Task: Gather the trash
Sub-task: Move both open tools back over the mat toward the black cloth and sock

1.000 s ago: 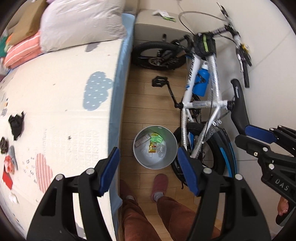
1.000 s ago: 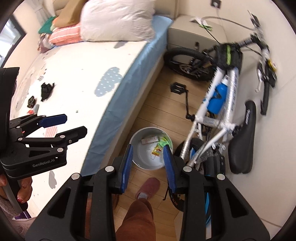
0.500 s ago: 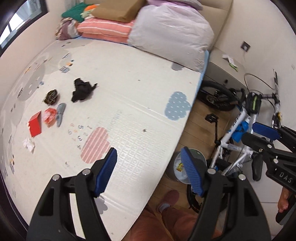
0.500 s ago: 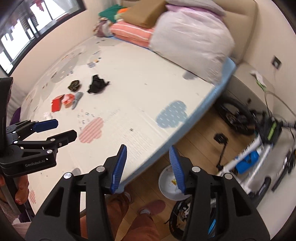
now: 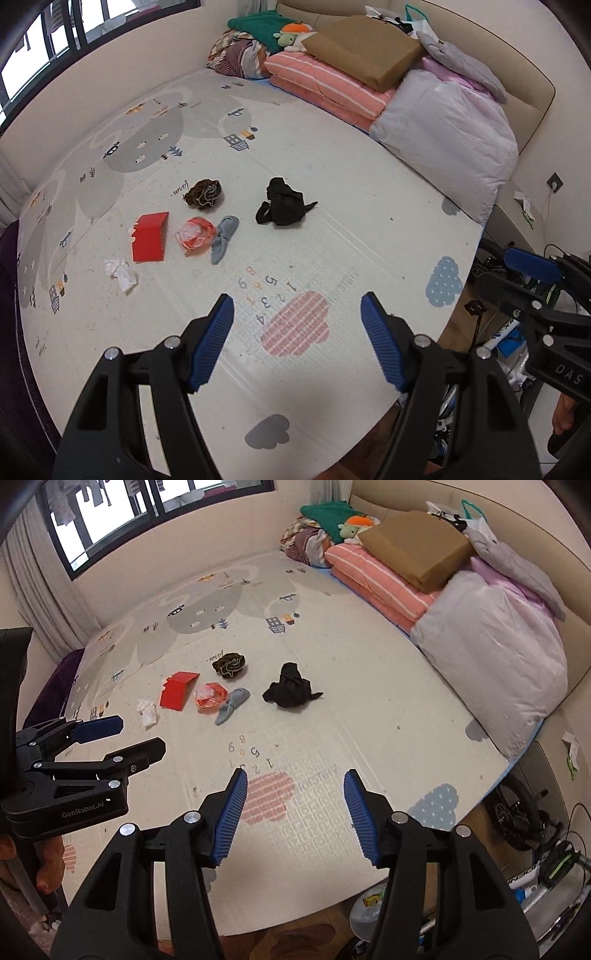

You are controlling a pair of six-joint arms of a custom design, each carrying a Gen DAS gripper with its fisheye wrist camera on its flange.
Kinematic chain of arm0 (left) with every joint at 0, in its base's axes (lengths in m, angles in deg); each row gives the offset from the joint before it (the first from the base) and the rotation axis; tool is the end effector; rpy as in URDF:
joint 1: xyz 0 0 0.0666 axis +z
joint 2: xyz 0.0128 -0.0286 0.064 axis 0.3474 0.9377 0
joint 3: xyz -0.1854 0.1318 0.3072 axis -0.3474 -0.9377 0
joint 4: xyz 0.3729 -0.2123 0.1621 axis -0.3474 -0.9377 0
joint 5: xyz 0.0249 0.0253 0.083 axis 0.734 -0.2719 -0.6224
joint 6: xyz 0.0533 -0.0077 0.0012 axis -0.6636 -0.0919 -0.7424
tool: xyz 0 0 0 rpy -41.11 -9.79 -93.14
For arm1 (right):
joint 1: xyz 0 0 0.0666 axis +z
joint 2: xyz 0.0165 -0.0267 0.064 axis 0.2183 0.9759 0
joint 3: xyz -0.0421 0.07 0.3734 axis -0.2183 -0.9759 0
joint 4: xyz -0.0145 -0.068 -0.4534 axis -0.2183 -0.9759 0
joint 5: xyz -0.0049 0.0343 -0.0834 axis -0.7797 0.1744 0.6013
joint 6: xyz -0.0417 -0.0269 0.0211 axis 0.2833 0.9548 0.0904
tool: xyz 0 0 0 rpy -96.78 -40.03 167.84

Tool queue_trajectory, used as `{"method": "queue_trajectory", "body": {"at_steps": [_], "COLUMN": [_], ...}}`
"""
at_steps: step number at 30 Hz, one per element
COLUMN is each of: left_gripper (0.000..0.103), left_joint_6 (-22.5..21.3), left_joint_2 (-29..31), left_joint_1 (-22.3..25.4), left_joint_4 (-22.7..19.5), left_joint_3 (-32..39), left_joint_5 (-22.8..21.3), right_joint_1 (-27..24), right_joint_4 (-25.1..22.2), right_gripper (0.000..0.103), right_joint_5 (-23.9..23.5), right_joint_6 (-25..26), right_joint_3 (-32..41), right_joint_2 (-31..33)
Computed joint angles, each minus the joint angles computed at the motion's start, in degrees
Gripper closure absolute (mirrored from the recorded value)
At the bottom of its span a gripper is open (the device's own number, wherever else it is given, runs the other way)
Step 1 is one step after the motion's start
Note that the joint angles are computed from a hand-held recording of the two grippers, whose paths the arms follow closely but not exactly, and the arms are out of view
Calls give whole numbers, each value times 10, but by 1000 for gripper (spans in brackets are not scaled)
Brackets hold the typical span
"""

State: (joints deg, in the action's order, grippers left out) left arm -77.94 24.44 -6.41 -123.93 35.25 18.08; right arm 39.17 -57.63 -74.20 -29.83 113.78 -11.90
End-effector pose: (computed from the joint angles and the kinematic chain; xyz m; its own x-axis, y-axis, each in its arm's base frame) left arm 0.3452 -0.1740 0.6433 -0.8220 0.3156 -0.4741 0.3763 0.9258 -0.0360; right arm 0.2835 0.1348 0.6558 -0.8491 0.0720 -0.5233 0.0173 0.9939 0.1088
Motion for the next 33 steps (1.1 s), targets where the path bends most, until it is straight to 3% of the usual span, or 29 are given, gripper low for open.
{"method": "queue_trajectory", "body": {"at_steps": [7,14,24,33], "left_gripper": [32,32,32,32], "left_joint_6": [-39,-38,-19,-36], "left_joint_2": [43,90,172,241], "left_joint_1": [59,91,112,117], "left_joint_4": [25,65,142,220], "left_joint_3": [21,14,-17,-37], "left_joint_5": [19,15,-2,-35], "right_joint_1": [-12,-51,-91,-116], "right_joint_4": [45,96,174,243], "right_gripper": [45,39,37,37], "right_joint_5": [-11,-51,-85,-98], "right_joint_6": [25,83,143,165], "right_joint_3": [50,65,69,41], "right_joint_2": [89,165,277,340]}}
